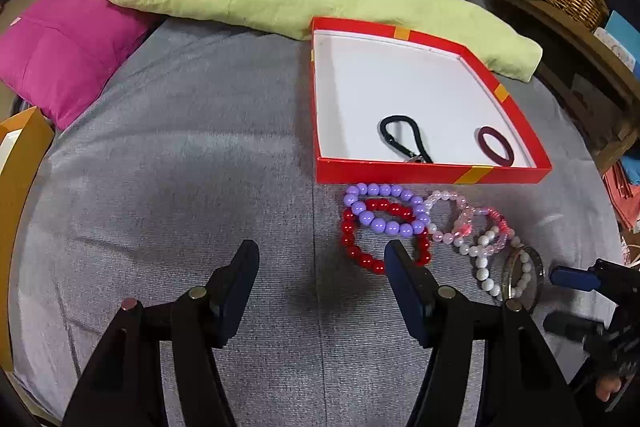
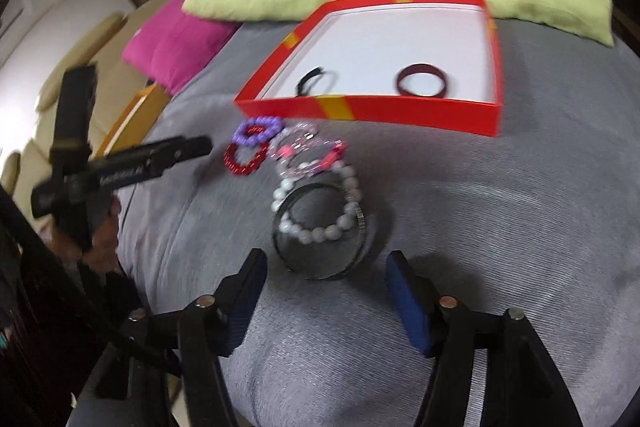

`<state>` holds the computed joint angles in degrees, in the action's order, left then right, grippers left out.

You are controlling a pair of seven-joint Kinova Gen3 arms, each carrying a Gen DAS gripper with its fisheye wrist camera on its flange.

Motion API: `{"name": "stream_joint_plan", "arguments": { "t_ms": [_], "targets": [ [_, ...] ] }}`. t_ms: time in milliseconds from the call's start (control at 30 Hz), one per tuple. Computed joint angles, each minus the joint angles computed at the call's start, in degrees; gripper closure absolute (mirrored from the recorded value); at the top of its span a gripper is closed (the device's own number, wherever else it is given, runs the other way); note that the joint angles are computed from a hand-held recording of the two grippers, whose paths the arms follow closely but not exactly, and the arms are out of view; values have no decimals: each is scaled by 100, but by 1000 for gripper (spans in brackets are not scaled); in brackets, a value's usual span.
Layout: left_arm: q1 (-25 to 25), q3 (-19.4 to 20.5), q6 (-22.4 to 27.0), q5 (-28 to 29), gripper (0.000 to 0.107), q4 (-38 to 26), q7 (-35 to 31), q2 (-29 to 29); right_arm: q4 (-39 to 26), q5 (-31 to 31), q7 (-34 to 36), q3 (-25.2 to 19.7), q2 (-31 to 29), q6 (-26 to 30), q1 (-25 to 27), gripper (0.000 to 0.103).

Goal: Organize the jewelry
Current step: 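Grasp the silver metal bangle with the right tool, then grasp the purple bead bracelet with the left tool while the right tool holds the silver bangle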

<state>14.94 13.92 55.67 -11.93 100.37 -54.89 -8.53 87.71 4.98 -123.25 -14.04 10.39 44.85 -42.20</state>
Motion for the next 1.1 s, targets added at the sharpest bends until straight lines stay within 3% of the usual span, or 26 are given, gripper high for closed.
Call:
{"name": "stream_joint_plan", "arguments": {
  "t_ms": [33, 533, 667, 933, 1100],
  "targets": [
    [-5, -15, 1, 20, 41, -1, -1, 6, -17, 110, -47, 2, 32, 7, -67, 25],
    [77, -53, -119, 235, 40, -92, -181, 201, -647, 1907, -1085, 289, 602, 774, -1181, 25],
    [106, -164, -202, 462, 40, -152, -302, 335, -680, 2344, -1298, 347, 676, 955, -1421, 39],
    [152, -272, -489, 825, 40, -207, -507, 567, -428, 2320, -1419, 287, 471, 633, -1268, 39],
    [235, -261, -567, 696, 40, -242, -460, 699, -265, 2464, -1775, 290, 277, 547, -1180, 39]
  ]
}}
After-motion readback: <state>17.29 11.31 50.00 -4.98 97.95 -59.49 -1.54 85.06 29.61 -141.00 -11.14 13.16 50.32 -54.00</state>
